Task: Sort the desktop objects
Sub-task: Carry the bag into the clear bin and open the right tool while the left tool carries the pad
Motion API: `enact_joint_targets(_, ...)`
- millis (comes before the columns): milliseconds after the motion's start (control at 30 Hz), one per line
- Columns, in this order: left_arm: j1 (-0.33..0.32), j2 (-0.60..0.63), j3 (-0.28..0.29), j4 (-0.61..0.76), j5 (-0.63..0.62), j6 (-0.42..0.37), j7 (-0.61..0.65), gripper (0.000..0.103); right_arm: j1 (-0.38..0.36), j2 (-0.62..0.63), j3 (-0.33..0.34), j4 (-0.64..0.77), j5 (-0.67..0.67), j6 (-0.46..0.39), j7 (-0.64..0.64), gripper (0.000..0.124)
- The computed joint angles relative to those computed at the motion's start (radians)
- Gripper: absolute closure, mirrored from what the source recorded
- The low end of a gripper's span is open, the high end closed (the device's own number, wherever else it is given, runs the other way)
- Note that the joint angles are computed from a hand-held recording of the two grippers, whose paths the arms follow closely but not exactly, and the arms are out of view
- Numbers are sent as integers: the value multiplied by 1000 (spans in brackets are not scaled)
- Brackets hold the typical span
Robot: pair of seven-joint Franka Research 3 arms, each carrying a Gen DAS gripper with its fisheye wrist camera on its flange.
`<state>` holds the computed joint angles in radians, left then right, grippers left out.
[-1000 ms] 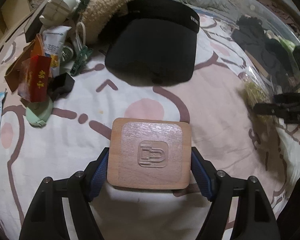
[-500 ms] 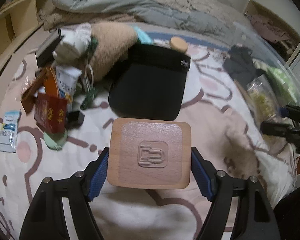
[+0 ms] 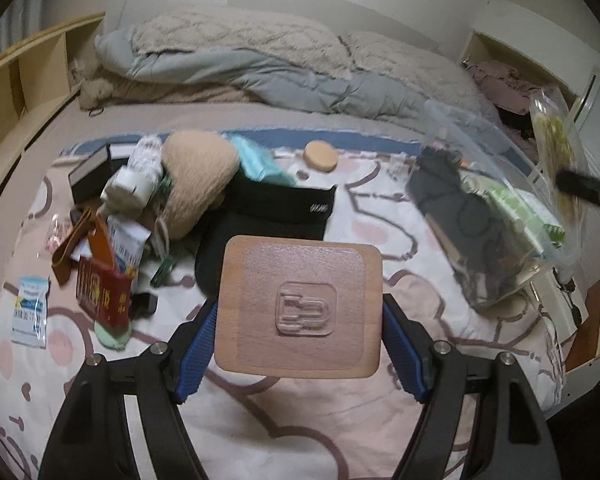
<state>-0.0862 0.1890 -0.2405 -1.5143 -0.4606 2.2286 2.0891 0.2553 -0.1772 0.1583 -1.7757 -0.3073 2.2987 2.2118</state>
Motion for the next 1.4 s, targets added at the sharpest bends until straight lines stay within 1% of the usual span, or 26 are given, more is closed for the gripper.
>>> enact_joint_targets(167,-13,10,-13,36,-17,2,-7,27,-40,-36,-13,2,-56,17,23,51)
enact_joint_targets(300,-27,31,-26,78,-25,-1,-17,27,-82,-56,-23,14,-90,-35,-2,51)
enact_joint_targets(533,-56,96,-58,183,-28,-18,-53,27,-172,-87,-48,-1,-155,-91,-5,51)
enact_joint_targets(733,-77,145,-81,249,-16,-39,-71,27,-231,-50,-91,1,-168,-149,-44,51)
enact_joint_targets(967,-103,216,-92,341,25,-62,-116,27,-257,30,-149,21,-118,-169,-105,51)
enact_joint_targets(1067,-111,248,-95,380,48,-76,-132,27,-259,69,-171,42,-85,-182,-151,51)
enact_joint_targets(1200,-121,284,-97,420,81,-90,-149,27,-249,142,-183,111,-97,-243,-237,51)
enact_joint_targets(1400,-128,328,-100,471,110,-112,-173,27,-242,183,-211,146,-68,-248,-340,51)
